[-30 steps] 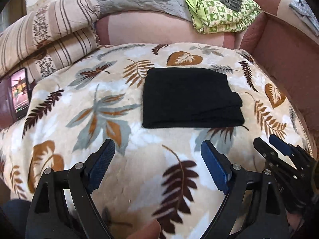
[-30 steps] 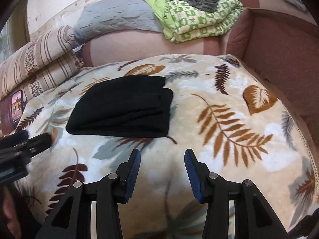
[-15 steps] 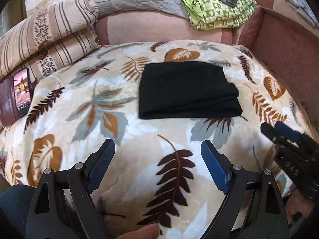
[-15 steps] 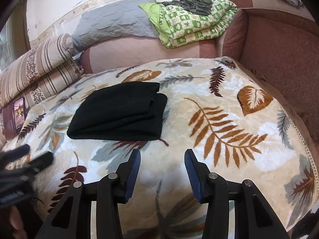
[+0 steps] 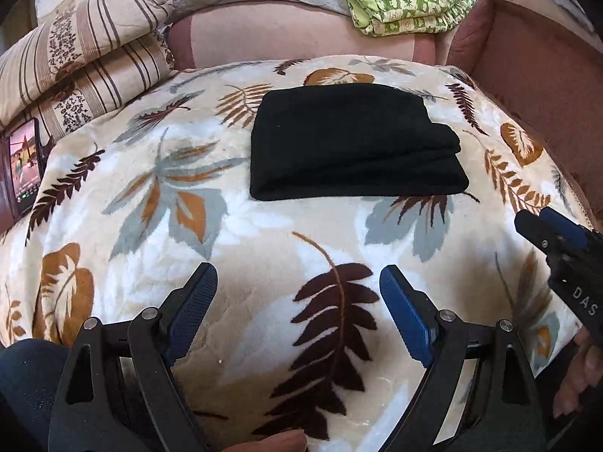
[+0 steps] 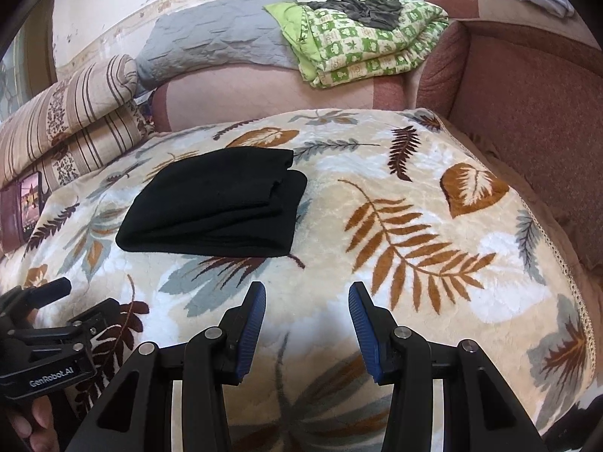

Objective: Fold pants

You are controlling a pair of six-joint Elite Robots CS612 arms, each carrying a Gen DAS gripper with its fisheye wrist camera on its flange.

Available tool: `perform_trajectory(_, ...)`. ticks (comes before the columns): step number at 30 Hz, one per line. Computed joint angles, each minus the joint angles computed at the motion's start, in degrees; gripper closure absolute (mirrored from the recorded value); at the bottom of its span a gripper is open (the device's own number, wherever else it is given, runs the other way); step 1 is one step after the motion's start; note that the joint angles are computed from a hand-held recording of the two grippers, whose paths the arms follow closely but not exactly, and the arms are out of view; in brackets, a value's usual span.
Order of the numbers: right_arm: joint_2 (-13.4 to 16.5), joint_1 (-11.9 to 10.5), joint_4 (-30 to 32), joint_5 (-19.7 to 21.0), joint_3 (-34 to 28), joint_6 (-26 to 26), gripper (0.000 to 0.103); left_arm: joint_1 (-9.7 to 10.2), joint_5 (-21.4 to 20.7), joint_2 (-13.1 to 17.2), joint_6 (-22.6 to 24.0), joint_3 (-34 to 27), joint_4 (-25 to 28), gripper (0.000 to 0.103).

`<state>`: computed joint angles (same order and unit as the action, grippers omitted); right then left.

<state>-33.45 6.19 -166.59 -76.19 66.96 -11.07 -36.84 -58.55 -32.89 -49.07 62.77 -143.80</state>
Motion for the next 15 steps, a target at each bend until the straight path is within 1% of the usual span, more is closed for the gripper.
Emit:
perform_trajectory(6,0.33,0.56,0.51,-0.63,-0.34,-1.65,0.059,0.23,-0.6,-0.46,-0.21,1.13,-2.48,0.015)
perform_trajectory(8,0.36,0.65,0.53,-0.64,-0.34,-1.96,0.059,0.23,-0.54,-0.48,-0.12,1.26,-3.28,0.011)
perform_trajectory(11,0.38,0.65,0.4,-0.52,-0.29,-2.24,0.059,0.25,-0.77,-0.46,-0.62,1.26,-3.75,0.011)
perform_trajectory(15,0.35,0.64,0.06,-0.22,-0.14,-2.2,0.059,0.11,0.93,-0.21,-2.37,0.13,0.56,0.011)
